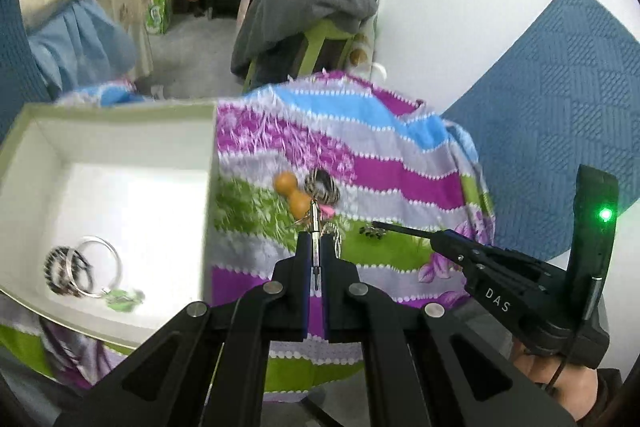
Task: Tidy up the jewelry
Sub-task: 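Carry both pins over the white box and open both tools to drop them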
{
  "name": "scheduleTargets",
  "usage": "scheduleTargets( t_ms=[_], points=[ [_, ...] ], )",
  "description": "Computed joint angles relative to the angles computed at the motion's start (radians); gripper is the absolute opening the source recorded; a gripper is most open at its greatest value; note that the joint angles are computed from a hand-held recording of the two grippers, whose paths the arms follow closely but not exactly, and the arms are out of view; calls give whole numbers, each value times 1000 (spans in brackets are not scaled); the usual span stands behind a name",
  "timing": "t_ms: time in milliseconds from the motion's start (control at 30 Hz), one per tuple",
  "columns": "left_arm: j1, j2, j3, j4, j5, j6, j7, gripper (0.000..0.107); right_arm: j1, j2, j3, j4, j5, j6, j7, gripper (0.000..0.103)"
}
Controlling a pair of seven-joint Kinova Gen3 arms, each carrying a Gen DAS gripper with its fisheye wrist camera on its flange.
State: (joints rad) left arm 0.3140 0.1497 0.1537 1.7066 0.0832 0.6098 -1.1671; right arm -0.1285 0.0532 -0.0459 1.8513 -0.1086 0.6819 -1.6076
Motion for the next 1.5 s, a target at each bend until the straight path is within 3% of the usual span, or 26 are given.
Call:
scheduleTargets(
  t_ms=[267,800,1133,1500],
  points=[
    [-74,-48,-17,-92,66,133,-107,2,-37,-42,-17,-122,53,112,-76,5],
    [-239,-131,-99,-224,153,330,-331,2,-197,-51,-110,-340,349,217,-417,6],
    [-369,-150,-176,-171,332,388,-565,2,-335,9,-148,-396,489,258,-588,6],
    [-442,-88,-180,-104,401,378,-706,2,-452,101,-118,-395,540,271,-690,6]
  ],
)
